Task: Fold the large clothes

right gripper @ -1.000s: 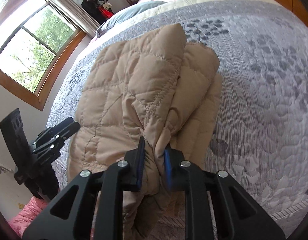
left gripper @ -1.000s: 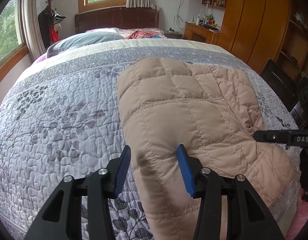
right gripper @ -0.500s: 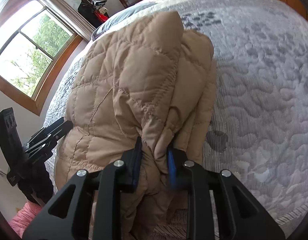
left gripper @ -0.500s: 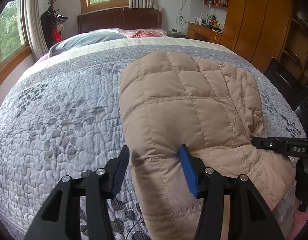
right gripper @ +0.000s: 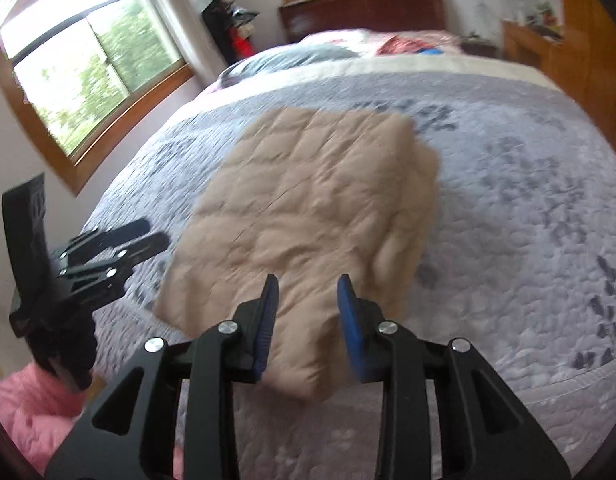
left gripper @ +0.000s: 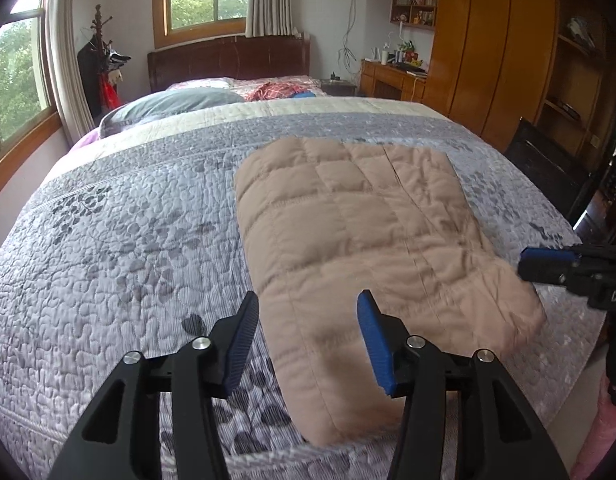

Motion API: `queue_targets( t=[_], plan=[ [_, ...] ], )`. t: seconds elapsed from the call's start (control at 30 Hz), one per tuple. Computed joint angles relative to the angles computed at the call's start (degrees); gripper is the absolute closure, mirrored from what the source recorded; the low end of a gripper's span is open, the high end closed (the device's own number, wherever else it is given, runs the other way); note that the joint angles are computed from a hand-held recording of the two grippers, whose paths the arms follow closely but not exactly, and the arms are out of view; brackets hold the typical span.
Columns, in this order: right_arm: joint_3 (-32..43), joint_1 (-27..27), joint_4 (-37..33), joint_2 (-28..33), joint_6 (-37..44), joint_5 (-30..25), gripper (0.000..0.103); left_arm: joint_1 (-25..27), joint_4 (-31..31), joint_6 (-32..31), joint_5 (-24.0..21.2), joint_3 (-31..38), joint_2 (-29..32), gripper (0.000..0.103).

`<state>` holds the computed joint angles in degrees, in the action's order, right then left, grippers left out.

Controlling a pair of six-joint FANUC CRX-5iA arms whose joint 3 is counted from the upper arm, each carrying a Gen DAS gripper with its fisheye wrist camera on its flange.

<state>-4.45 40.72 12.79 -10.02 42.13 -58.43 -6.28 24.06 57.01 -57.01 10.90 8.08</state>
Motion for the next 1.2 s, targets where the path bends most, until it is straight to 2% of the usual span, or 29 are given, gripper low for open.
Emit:
queue_targets(
  t=[0.1,0.3,0.37,0.53,0.7,0.93,1.03,1.1,1.17,1.2],
  plan=[
    [-0.5,0.81,-0.44,0.46,0.48,-1.28,0.077,0.14,-0.3,-0.57,-0.6,-1.1,-0.5,0.051],
    [-1.45,-1.16,-3.75,1.79,-0.07,-2.98,0.089,-0.01,-1.57,0.19,-2.57,-1.15,1.45,0.05],
    [-2.48,-1.8,-4.7,1.89,-0.47,-2.71,0.096,-0.01,-1.21,-0.37,-2.45,-1.84,1.69,0.049],
    [-5.24,-3.62,-8.11,1.06,-0.17,0.62,0.102,0.38,0.22,-0.87,-3.08,-2.54,2.73,0.047],
    [-5.89,-3.46,-7.58,1.53,-0.72,1.81,0.103,-0.04,0.04,-1.09,-1.95,-3.12,2.98,0.045],
    [-4.42,-2.65,-5.84,2.35,-1.91,-0.04,0.103,-0.02,-0.03,-0.37,-1.8,-3.13,2.56,0.043],
    [-4.43,-2.25,-5.7,1.12,-1.53,0.51,0.092,0.68,1.13,-1.66,-2.8,-2.73,2.07,0.044],
    [-4.85,-2.24,-6.2,-0.42,-1.16,1.68,0.076,1.34,2.54,-2.51,-4.03,-2.07,2.1,0.042],
    [-4.8,-3.46,-9.45,-2.07,1.2,4.32,0.048,2.18,4.64,-3.97,-5.27,-1.31,2.42,0.037],
    [-4.54,-4.14,-10.92,-2.58,2.41,5.38,0.04,2.45,5.29,-4.33,-5.59,-0.94,2.63,0.034]
  ],
)
